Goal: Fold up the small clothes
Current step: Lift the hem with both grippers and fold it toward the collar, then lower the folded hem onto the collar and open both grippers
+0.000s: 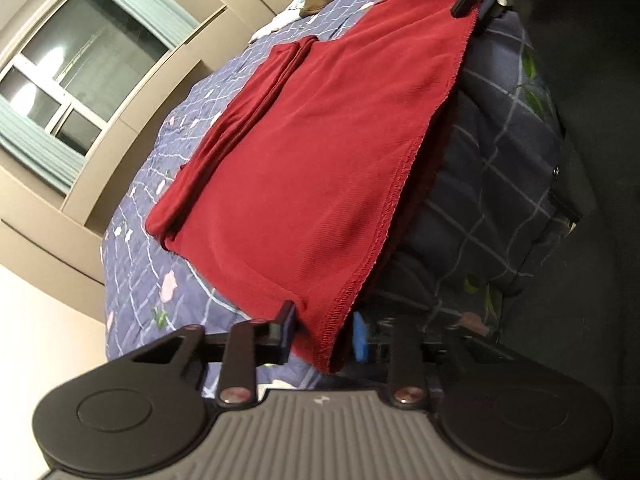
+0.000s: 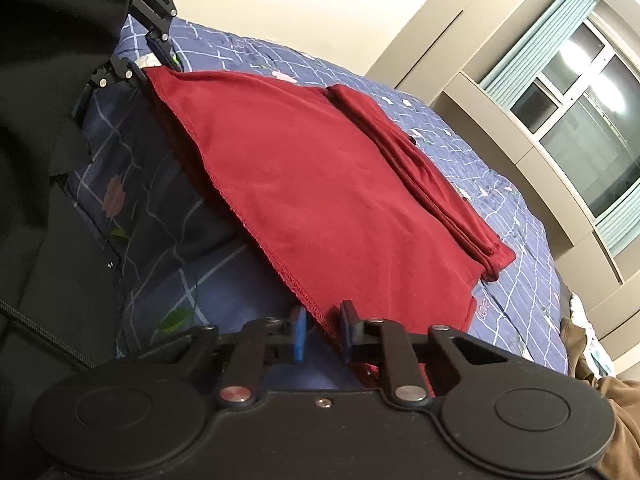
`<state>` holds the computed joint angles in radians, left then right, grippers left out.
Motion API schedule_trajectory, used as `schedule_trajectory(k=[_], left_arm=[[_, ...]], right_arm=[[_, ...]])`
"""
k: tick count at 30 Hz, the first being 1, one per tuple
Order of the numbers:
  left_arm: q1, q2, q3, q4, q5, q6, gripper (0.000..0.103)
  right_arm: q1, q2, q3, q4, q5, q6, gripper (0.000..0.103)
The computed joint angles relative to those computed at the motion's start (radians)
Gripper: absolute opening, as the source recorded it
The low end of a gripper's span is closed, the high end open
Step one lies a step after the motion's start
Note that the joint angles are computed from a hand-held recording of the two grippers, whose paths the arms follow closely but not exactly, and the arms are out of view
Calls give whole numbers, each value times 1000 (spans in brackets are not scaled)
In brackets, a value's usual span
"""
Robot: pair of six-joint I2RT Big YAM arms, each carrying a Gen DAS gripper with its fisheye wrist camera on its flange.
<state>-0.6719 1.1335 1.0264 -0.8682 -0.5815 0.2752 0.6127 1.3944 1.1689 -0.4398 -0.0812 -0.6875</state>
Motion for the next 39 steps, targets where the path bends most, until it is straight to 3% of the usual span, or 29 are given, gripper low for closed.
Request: schedule_trajectory(k=[3, 9, 16, 19, 28, 31, 34, 39], left_arm=[[3, -13, 2, -4, -3, 40, 14], [30, -18, 16, 7, 21, 94, 11], [87, -15, 24, 25, 97, 89, 11], [105, -18, 30, 16, 129, 77, 11], [142, -29, 66, 7, 169, 40, 8], [154, -25, 79, 12, 174, 25, 7], [167, -21, 88, 16, 176, 18, 7], [187, -12, 101, 18, 174, -11, 6]], right_arm=[[-3, 1, 6, 0, -7, 10, 15], [-7, 0, 9, 20, -3, 29, 10], [-11, 8, 13, -2, -6, 29, 22], [-12, -1, 2, -11, -16, 22, 33], [-2, 2, -19, 44, 23, 16, 35], [-4, 0, -26, 69, 41, 16, 34], [-7, -3, -37, 103, 79, 20, 24], [-21, -4, -39, 134, 114, 37, 17]])
